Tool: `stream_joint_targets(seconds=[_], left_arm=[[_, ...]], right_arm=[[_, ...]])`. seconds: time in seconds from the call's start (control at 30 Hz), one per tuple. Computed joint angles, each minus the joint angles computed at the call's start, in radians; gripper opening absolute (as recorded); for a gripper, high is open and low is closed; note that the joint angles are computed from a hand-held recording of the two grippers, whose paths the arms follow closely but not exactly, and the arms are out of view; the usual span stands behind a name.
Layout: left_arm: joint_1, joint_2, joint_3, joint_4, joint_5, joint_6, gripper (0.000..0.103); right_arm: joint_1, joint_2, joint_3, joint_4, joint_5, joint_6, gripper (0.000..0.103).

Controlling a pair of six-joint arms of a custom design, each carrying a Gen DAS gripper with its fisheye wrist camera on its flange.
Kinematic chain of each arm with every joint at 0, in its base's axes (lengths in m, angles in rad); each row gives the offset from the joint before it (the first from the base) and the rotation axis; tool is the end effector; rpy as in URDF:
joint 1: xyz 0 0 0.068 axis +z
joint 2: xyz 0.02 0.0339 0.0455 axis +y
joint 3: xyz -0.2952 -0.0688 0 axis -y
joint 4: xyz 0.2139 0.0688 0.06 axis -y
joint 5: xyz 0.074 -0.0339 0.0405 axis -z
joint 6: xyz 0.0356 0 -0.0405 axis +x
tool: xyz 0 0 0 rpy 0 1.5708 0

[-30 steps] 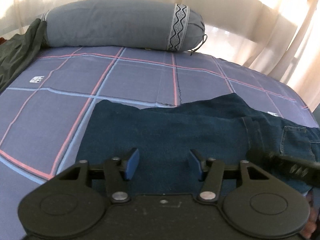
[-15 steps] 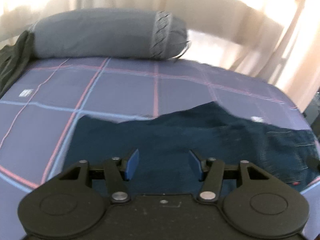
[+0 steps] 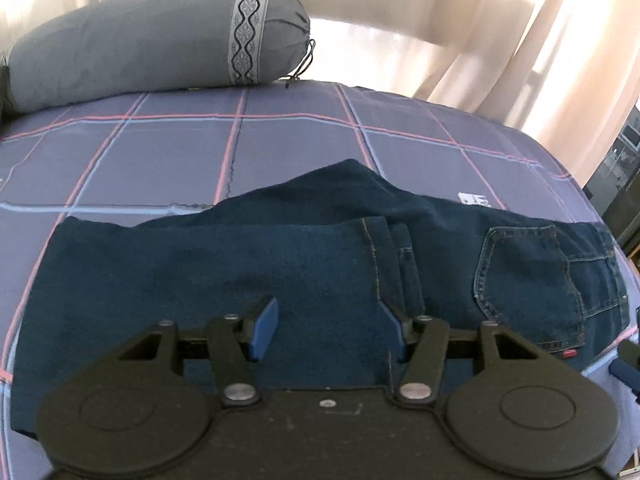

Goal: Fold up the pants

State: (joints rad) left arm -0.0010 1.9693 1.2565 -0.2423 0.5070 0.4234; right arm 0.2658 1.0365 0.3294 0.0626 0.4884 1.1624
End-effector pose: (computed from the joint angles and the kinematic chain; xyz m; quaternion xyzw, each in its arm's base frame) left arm 0.3963 -0.0177 0.2053 0.2686 0.8858 -0.1722 0.3369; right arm 0.1545 0.0247 0.2109 0.4736 0.7355 0.1205 0.4693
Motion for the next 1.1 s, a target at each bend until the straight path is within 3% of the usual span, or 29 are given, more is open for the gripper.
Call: stream_joint_targets(seconds=[0.4,0.5,0.57,0.63,0.8,0.83,0.9,1.1], left_arm=[[0.023,0.022,0.052,-0.039,0.017,-0.025,0.103],[0.038,0.021,0.067,-0.030,-0.009,-0.049,0.103],[0.055,0.029,0.092,-0.052,-0.017,-0.062,0.103],[0.074,0.038,0.113,-0.079,0.000,-0.072,0.103],[0.078,0.040,0.113,-0.079,-0.008,-0.064,0.103],[0.076,0.040,0.115,-0.081,-0.004,-0.066,0.103],[0.074,0.043,0.123,-0.093,0.008,-0.066,0.103],[0.051,0.019,0.101,-0.092,0.011,-0.052,0.103]], right_arm=[[-0.149,0.146,-0.069,0.323,-0.073,-0.016,0.095],[-0.171,0.243,-0.083,0.467,-0.070,-0.052,0.092],[-0.171,0.280,-0.058,0.471,-0.055,-0.047,0.092],[-0.154,0.282,-0.049,0.453,-0.049,-0.046,0.051],[-0.099,0.247,-0.171,0.585,-0.027,0.099,0.043],[-0.068,0.233,-0.187,0.575,0.005,0.161,0.047],[0.008,0.224,-0.213,0.573,0.082,0.246,0.045],[0.029,0.170,-0.094,0.311,0.148,0.161,0.052]])
